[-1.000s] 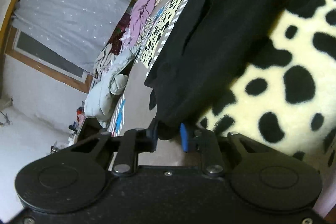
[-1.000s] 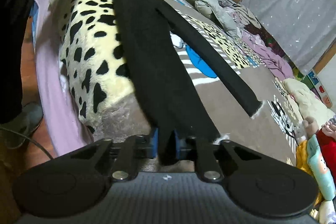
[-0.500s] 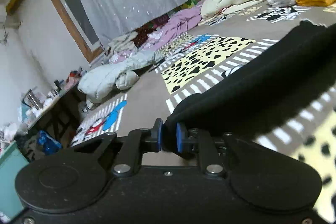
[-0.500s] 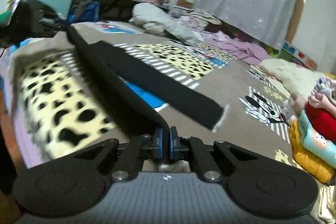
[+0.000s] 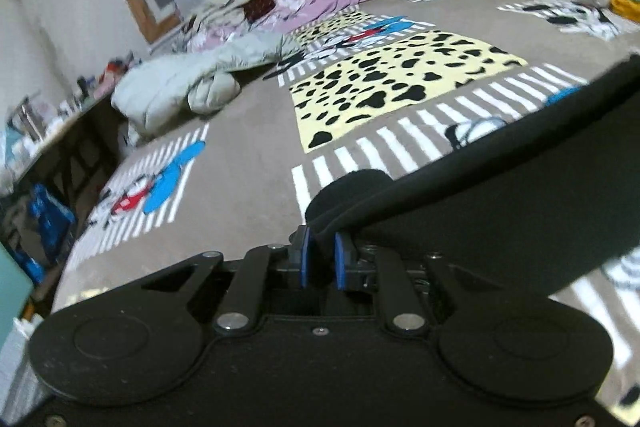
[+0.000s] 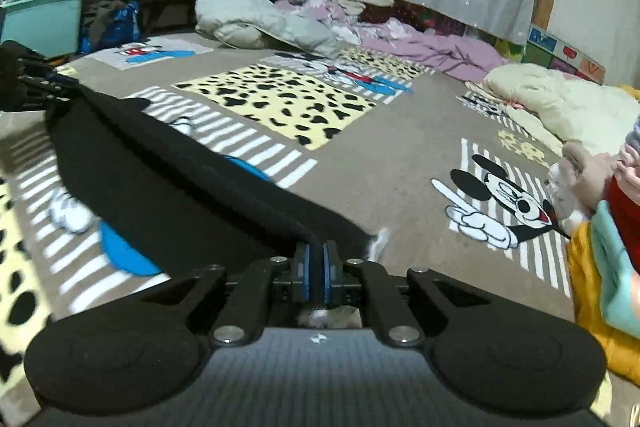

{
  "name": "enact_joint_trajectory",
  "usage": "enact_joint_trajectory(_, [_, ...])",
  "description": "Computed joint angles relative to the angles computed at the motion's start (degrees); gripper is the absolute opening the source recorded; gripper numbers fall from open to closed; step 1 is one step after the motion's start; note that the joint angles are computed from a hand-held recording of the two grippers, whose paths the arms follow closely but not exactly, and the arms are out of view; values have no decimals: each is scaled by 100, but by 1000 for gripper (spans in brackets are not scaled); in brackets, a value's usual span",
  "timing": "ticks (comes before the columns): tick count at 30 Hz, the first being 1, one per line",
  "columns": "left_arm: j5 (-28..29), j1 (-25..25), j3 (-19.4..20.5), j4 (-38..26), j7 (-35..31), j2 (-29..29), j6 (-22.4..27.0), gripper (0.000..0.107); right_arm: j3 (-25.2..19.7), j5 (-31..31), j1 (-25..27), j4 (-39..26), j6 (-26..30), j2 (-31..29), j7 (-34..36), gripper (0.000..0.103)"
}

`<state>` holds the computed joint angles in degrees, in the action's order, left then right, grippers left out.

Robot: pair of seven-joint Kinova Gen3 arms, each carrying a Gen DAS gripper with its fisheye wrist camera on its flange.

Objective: Fold clothes

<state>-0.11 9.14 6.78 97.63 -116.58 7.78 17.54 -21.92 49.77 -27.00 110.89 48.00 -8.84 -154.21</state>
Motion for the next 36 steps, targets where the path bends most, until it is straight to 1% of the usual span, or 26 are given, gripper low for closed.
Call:
enact_joint_trajectory(2, [97,18,-34,-196,63,88,213,11,201,-134,73,-65,-199,86,199,7])
enact_joint_trajectory(3, [121,163,-189,-290,94,136,295,11,291,-211,114,-97,-299,117,303,7])
enact_joint_trajectory(8, [592,1276,-1471,-686,-112,368,619,11,606,-620,351,-215,-763,211,734,7])
enact_joint_trajectory(13, [1167,2381,-2790,-880,-439,605,771,11,825,-1191,495,-409,-912,425,1377,8])
enact_joint_trajectory(14, [1326,2557,-3016,-904,-547,646,788,11,834,-1230,512,-422,-911,467,1400,8])
enact_joint_trajectory(17, [1468,2814,-3326,-939,-569,734,776,11,915,-1407,547,-431,-993,537,1506,9])
enact_joint_trajectory(18, [1460,2920,-3433,-917,-494,760,699,14,919,-1382,561,-422,-1003,546,1434,11])
enact_joint_trajectory(19, [1398,2951,-3448,-894,-366,778,613,20,940,-1384,589,-392,-1051,535,1303,15])
enact_joint_trajectory(20, [1344,2997,-3486,-871,-196,804,516,25,956,-1379,622,-358,-1101,522,1161,24])
enact_joint_trajectory(21, [1343,3094,-3604,-868,-60,846,470,34,960,-1318,666,-293,-1161,501,938,35])
enact_joint_trajectory(22, [1372,3160,-3691,-845,-17,872,417,36,961,-1254,712,-230,-1216,481,712,39])
enact_joint_trajectory(23, [1447,3129,-3672,-813,-67,864,379,36,959,-1177,762,-164,-1247,456,485,41])
enact_joint_trajectory(24, [1615,2993,-3556,-774,-209,834,338,38,960,-1127,812,-92,-1306,420,269,41])
enact_joint_trajectory(26, [2081,2485,-3122,-701,-532,707,306,42,948,-1015,920,85,-1499,334,-97,41])
enact_joint_trajectory(28, [2547,1954,-2720,-632,-716,567,322,50,883,-867,1011,229,-1652,250,-356,41])
enact_joint_trajectory(30, [3013,1423,-2398,-605,-737,462,441,50,799,-728,1130,376,-1872,164,-574,42])
enact_joint_trajectory(31, [3246,1158,-2233,-562,-803,409,476,49,828,-767,1148,440,-2021,124,-598,42])
enact_joint_trajectory(34, [3945,361,-1762,-543,-1112,287,889,48,786,-920,1299,574,-2393,55,-591,43])
enact_joint_trajectory(36, [4411,-169,-1445,-604,-1478,275,1343,48,706,-954,1405,638,-2604,52,-573,44])
